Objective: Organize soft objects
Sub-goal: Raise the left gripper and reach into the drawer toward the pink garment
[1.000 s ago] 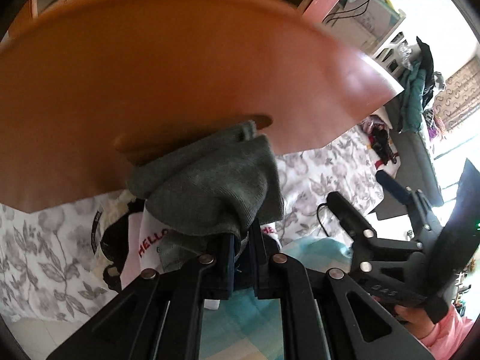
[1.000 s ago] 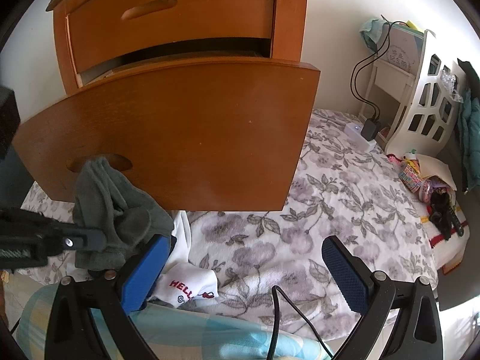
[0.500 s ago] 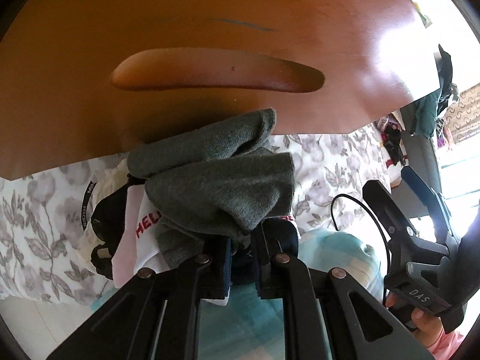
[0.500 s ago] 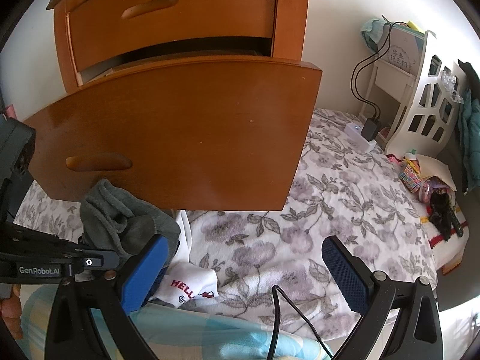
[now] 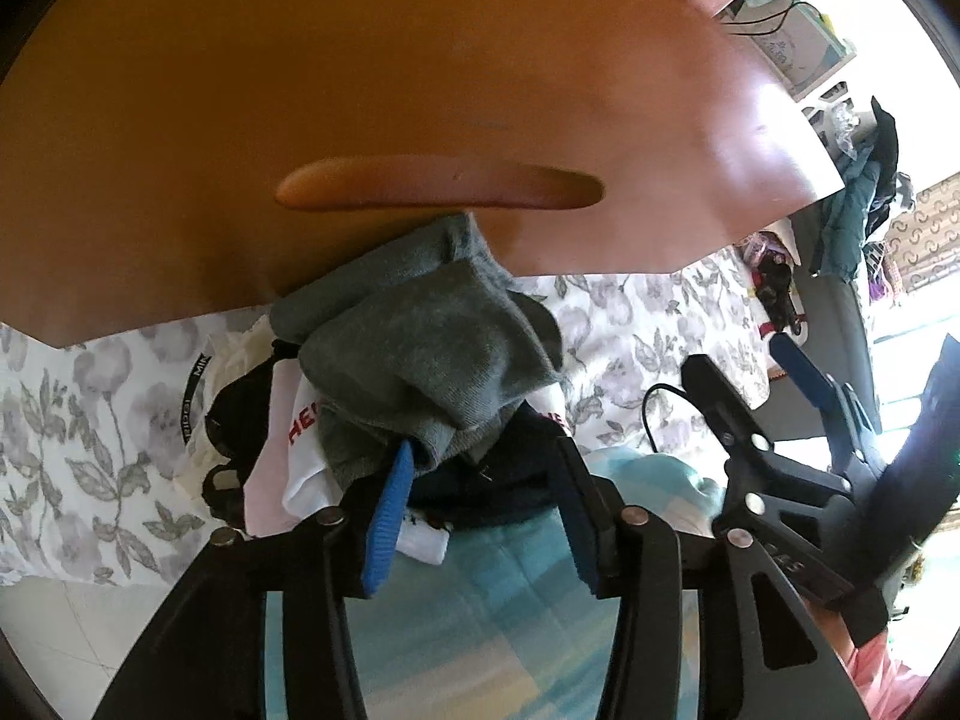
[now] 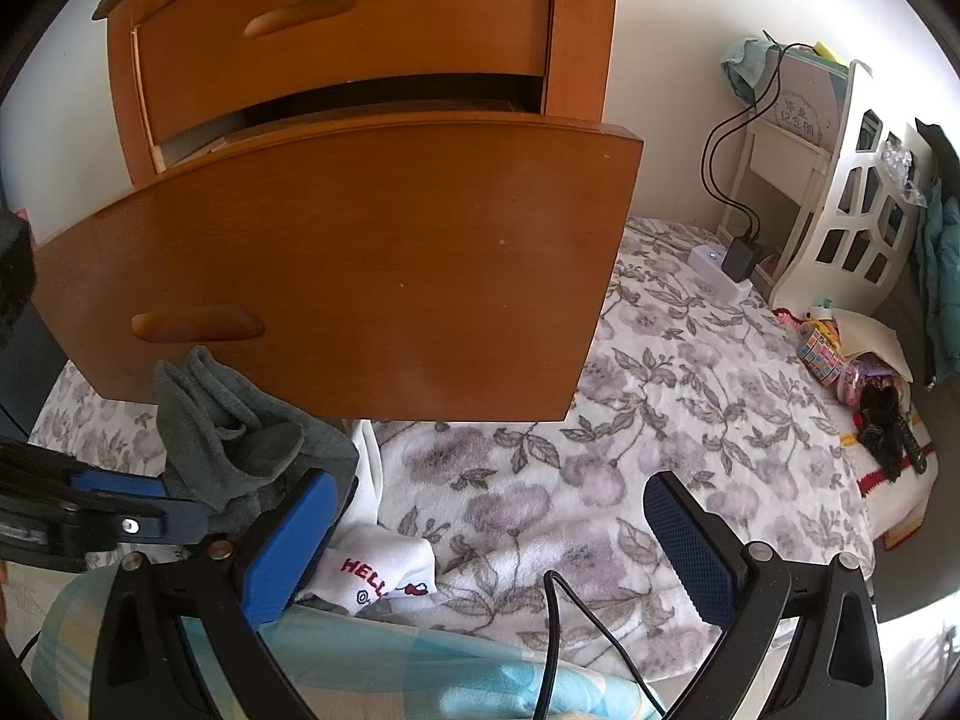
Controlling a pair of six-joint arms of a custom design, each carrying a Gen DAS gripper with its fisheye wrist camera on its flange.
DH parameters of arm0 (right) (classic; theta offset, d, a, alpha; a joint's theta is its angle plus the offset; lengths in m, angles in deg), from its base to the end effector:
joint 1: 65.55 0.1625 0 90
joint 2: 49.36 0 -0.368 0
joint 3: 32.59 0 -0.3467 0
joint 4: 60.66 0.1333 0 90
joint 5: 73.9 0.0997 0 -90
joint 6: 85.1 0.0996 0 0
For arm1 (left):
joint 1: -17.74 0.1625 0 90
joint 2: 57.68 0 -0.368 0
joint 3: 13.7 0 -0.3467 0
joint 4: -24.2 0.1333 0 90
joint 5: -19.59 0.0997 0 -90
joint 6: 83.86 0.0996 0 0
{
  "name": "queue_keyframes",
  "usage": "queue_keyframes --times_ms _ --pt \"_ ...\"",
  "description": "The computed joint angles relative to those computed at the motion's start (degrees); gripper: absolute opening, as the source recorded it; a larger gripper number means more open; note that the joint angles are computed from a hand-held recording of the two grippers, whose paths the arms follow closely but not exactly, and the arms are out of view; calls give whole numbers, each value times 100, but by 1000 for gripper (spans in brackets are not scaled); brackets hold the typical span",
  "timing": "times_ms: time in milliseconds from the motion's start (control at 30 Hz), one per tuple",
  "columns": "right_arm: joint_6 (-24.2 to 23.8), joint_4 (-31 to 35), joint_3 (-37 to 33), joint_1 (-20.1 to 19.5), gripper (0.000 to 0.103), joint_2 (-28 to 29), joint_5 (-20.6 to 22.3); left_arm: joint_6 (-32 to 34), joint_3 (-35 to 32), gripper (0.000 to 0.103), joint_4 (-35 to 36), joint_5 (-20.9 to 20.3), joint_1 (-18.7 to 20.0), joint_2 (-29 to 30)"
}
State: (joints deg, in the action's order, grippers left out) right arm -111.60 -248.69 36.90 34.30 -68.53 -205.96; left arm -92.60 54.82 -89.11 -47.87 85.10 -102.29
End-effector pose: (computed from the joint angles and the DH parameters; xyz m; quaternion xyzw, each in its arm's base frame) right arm 0.1838 -0.6692 0.0405 0.1284 -0.8563 0.3260 0.3794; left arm -0.1026 -0.6914 0.1874 0.1197 0.9734 -0.0479 0.1895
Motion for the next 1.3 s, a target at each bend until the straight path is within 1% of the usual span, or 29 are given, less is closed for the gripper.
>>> queue_keyframes --times_ms 33,67,200,267,433,567,733,800,833,1033,1133,1167,1267,1300 --pt "0 0 0 0 103 0 0 26 44 50 -33 12 -21 -44" --pt "3 7 -7 2 103 3 -1 55 59 53 -62 32 -47 -63" --pt "-18 -13 0 3 103 2 -9 173 186 71 -235 196 -147 -189" --pt "-19 -12 -3 5 103 3 -13 168 209 75 -291 295 -165 -228" --pt "-20 -16 -3 6 103 3 -13 -37 224 77 -345 583 -131 -252" --pt "-23 -16 -2 6 103 2 -13 -98 379 84 -549 760 -132 -314" --pt "-18 -13 -2 6 103 2 -13 115 579 86 -862 984 -217 -427" --pt "-16 -11 1 7 103 0 -12 274 654 90 -1000 1066 -263 -489" --pt "-18 -12 -2 6 103 2 -12 346 700 90 -1089 1071 -285 -535" --pt "17 13 -2 10 103 -7 -2 822 947 91 -1656 764 -424 -868" --pt "11 15 -1 10 103 -8 -4 1162 1081 92 -2167 487 -509 -1058" --pt "11 15 -1 10 103 -8 -4 1272 1105 93 -2360 397 -539 -1107" --pt "13 15 -3 9 103 -8 2 1641 1030 103 -2882 166 -607 -1147" --pt "22 21 -4 9 103 -9 4 1801 996 103 -3106 112 -623 -1136"
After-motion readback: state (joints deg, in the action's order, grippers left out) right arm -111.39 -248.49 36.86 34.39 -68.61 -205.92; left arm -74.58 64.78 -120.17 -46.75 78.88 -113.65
